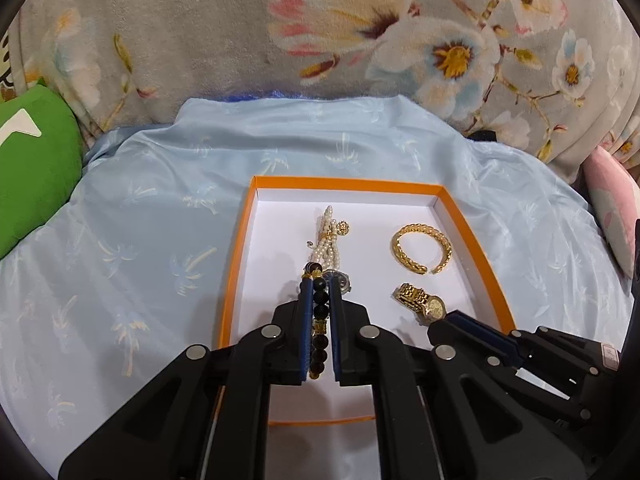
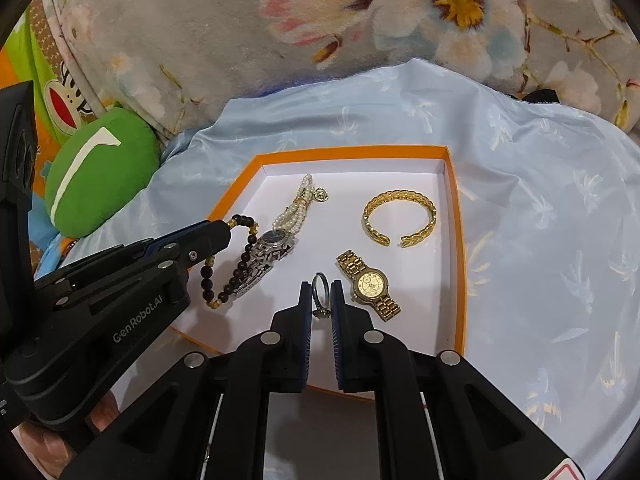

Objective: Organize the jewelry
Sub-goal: 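Lift and carry the bead bracelet and silver ring over the orange box, then open the left tool over the box while the right tool releases the ring, then move the right tool to a gold hoop earring and close on it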

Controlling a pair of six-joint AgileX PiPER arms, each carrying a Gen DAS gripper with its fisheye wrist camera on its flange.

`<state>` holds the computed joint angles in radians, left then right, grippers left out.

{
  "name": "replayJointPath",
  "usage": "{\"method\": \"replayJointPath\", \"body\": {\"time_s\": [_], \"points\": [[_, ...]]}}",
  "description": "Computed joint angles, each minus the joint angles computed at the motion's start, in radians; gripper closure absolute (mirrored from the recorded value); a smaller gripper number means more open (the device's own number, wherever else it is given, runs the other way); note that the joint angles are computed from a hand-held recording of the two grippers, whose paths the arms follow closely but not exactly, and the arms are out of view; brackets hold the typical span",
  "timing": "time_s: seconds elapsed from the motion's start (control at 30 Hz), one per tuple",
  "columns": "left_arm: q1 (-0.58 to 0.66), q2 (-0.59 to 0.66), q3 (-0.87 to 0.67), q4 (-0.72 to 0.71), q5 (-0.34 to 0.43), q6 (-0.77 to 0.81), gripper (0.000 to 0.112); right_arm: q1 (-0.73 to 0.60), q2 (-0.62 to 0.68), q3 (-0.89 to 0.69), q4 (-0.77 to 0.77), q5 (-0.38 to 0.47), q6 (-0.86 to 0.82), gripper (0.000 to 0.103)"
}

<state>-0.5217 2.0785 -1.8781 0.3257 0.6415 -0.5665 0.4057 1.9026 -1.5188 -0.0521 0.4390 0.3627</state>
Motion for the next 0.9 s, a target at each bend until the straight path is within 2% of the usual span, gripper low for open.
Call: {"method": "replayJointPath", "body": {"time_s": [0.07, 0.13, 0.17, 0.37, 0.5, 0.67, 0.77, 0.9], "points": [[0.008, 0.010, -0.005, -0.027, -0.008, 0.017, 0.103, -0.002, -0.005, 0.009, -0.018, -0.016, 0.018, 0.080], [0.001, 0.012, 0.001, 0.031, -0.005, -0.037, 0.085, -0.003, -0.016, 0.021, -0.032, -0.026, 0.034, 0.079], [-0.002, 0.005, 0.016, 0.062, -0.014, -0.070, 0.072, -0.003, -0.026, 0.032, -0.043, -0.032, 0.047, 0.079], [0.001, -0.123, 0.179, 0.136, -0.092, -0.183, 0.067, 0.003, -0.154, 0.174, -0.127, -0.093, 0.152, 0.076], [-0.019, -0.308, 0.439, 0.313, -0.163, -0.370, 0.057, 0.051, -0.305, 0.359, -0.388, -0.115, 0.410, 0.068], [-0.064, -0.510, 0.748, 0.431, -0.198, -0.535, 0.054, 0.155, -0.483, 0.603, -0.635, -0.083, 0.716, 0.067], [-0.104, -0.567, 0.859, 0.456, -0.189, -0.598, 0.054, 0.229, -0.546, 0.699, -0.718, -0.050, 0.848, 0.067], [-0.154, -0.595, 0.925, 0.476, -0.183, -0.664, 0.054, 0.305, -0.576, 0.760, -0.774, -0.025, 0.953, 0.067]]}}
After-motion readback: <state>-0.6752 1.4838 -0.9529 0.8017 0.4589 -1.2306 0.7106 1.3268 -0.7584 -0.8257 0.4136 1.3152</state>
